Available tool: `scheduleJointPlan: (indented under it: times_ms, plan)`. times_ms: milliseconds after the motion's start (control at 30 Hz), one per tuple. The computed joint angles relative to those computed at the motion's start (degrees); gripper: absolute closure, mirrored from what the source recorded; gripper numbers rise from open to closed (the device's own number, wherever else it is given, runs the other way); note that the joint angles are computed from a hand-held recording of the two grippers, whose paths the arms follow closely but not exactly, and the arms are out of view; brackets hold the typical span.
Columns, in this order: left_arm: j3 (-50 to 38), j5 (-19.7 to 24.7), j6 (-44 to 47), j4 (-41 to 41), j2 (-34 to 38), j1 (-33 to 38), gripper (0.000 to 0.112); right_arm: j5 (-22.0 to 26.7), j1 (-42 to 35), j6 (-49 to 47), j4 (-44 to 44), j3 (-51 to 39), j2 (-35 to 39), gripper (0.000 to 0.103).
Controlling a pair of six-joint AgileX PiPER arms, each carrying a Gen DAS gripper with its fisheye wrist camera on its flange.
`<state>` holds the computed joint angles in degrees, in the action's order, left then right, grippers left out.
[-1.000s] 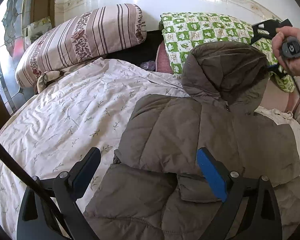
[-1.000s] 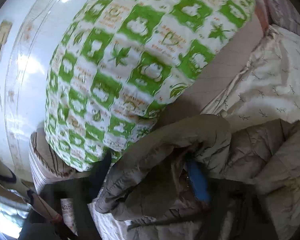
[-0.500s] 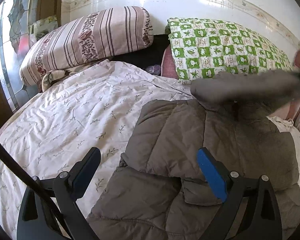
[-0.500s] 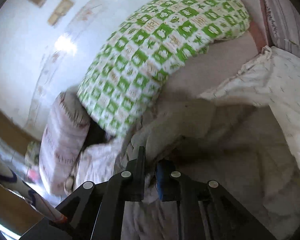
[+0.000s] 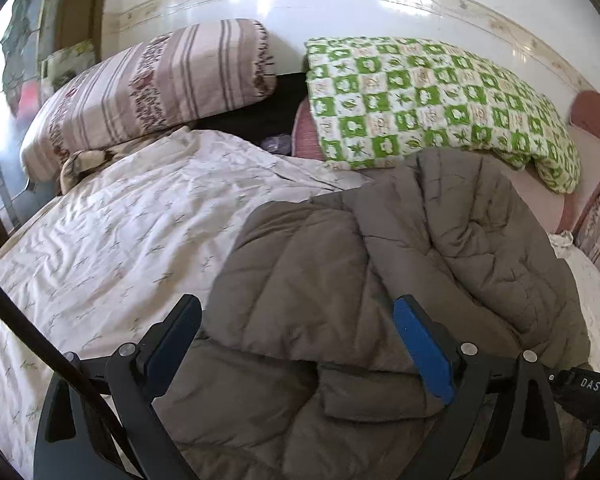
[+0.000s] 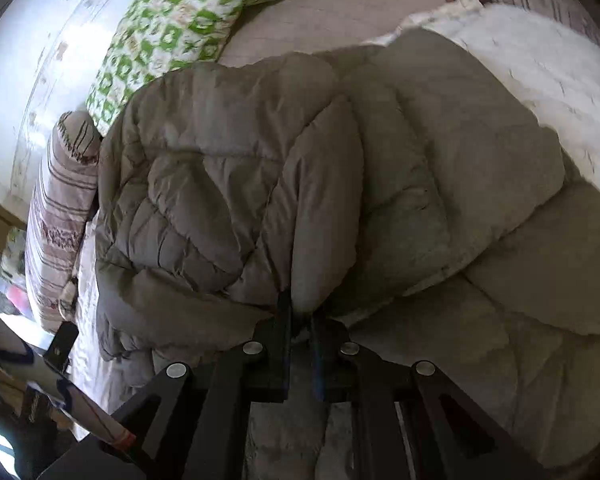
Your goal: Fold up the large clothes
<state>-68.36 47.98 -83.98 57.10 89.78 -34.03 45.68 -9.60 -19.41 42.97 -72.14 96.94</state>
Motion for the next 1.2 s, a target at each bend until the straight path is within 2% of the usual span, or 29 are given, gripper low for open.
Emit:
scheduleJointPlan:
  times_ms: [167, 267, 367, 433, 467, 500, 633, 767, 900, 1000, 1067, 1100, 1133, 1200]
  plan:
    - [-4.19, -3.43, -0.13, 2.28, 3.3, -0.59, 0.016, -2.78, 0.9, -3.69, -0.49, 2.76, -1.96, 0.093]
    - [-8.93, -1.0, 4.45, 0.6, 8.17, -0.77, 0.016, -2.81, 0.25, -6.39, 1.23, 4.17, -2.57, 0.093]
    - [-16.8, 5.73, 17.43, -9.55, 16.37, 1.86, 0.014, -0.25, -0.68, -7.55, 2.19, 2.74, -2.11, 0.087]
    - [-16.07, 4.0, 18.3, -12.46, 16.22, 3.34, 0.014, 2.5, -1.82, -7.75, 2.18, 1.45, -2.1, 0.082]
    - [-16.04, 4.09, 18.41, -12.33, 16.11, 3.27, 0.014, 4.11, -2.48, -7.0, 1.09, 0.52, -2.41, 0.073]
    - [-16.29, 4.75, 18.61, -11.6, 16.34, 2.85, 0.014, 5.05, -3.32, -6.97, 0.66, 0.72, -3.33, 0.069]
    - [-15.05, 4.43, 17.08, -10.27, 16.06, 2.36, 0.014, 8.05, -8.24, -8.88, 2.8, 0.55, -7.48, 0.067]
    - [-14.62, 4.3, 16.43, -9.93, 15.84, 2.18, 0.014, 2.99, -5.87, -7.46, -2.3, -3.23, -9.05, 0.067]
    - [-14.08, 3.62, 16.29, -9.84, 15.44, 2.49, 0.014, -2.09, -0.15, -3.72, -9.85, -9.58, -4.65, 0.067]
    - [-13.6, 3.05, 15.93, -9.81, 15.2, 2.64, 0.014, -2.74, 2.42, 0.44, -16.45, -14.94, 2.22, 0.067]
    - [-13.55, 3.08, 15.87, -9.59, 15.24, 2.61, 0.014, 0.39, 3.57, 3.23, -21.41, -18.89, 7.78, 0.066]
    - [-13.51, 3.01, 15.83, -9.48, 15.28, 2.59, 0.014, 0.43, 3.62, 3.88, -22.55, -18.88, 9.2, 0.066]
    - [-13.44, 2.78, 15.85, -9.41, 15.33, 2.58, 0.014, -0.01, 3.41, 3.29, -22.1, -18.64, 10.07, 0.066]
    - [-13.59, 2.77, 16.04, -9.22, 15.59, 2.52, 0.014, -3.81, 3.62, 0.84, -21.29, -15.46, 9.77, 0.066]
